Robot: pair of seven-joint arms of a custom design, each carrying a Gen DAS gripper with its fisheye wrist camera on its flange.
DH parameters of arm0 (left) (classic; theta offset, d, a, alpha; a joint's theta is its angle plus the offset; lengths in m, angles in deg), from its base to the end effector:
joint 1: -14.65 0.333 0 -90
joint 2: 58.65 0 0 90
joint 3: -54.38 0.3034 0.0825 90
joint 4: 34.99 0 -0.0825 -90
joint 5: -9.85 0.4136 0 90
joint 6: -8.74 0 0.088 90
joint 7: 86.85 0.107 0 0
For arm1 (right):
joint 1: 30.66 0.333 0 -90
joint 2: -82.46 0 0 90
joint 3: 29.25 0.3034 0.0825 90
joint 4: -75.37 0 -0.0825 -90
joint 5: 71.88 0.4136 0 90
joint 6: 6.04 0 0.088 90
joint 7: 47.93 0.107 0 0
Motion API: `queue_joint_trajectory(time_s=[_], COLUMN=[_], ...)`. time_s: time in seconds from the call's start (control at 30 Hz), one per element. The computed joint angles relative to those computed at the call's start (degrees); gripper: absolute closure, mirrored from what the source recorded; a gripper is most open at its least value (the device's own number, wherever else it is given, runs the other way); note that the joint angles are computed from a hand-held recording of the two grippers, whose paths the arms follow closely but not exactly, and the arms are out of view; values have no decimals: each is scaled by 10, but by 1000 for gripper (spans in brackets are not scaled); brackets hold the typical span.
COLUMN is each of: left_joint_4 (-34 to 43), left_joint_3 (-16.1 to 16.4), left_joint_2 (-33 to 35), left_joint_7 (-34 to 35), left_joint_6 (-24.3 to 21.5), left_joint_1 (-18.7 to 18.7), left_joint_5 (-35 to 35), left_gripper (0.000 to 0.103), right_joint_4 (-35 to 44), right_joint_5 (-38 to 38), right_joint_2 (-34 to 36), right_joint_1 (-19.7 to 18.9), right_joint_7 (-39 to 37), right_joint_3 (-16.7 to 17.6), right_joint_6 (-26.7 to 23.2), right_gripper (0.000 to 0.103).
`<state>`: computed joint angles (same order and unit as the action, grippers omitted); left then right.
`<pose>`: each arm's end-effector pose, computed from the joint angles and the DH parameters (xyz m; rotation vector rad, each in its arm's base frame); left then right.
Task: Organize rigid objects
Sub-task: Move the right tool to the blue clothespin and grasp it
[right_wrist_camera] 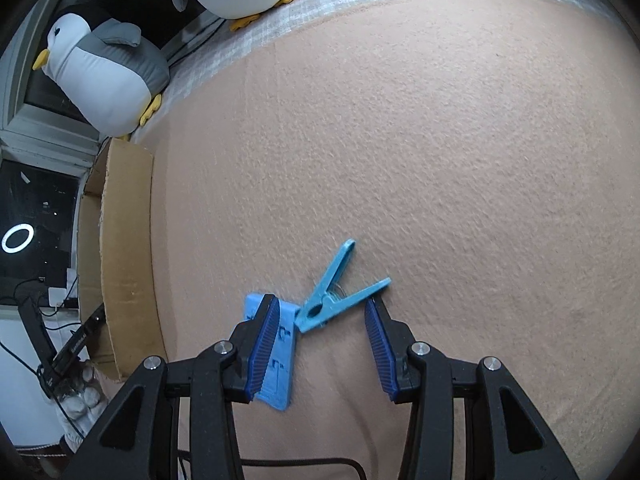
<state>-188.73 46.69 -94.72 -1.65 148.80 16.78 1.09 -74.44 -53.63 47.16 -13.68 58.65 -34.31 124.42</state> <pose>0.4136 -0.0383 0.4403 -2.1330 1.9399 -0.4712 0.4065 0.0942 0.4537 -1.6848 2.1620 0.1945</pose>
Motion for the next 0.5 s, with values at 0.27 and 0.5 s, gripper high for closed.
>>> queue_joint_trajectory(time_s=[0.27,0.5], left_joint_4=[-1,-3], left_joint_3=[2,2], left_joint_2=[0,-1], left_joint_7=[0,1], left_joint_6=[1,3], left_joint_1=[-1,-1], left_joint_5=[-2,-3], left_gripper=[96,96], right_joint_4=[46,65], right_joint_5=[-67,-177], right_joint_2=[46,62], right_joint_1=[-2,-2], right_joint_7=[3,3], right_joint_3=[38,72], right_joint_6=[-13,-37], right_gripper=[65,82])
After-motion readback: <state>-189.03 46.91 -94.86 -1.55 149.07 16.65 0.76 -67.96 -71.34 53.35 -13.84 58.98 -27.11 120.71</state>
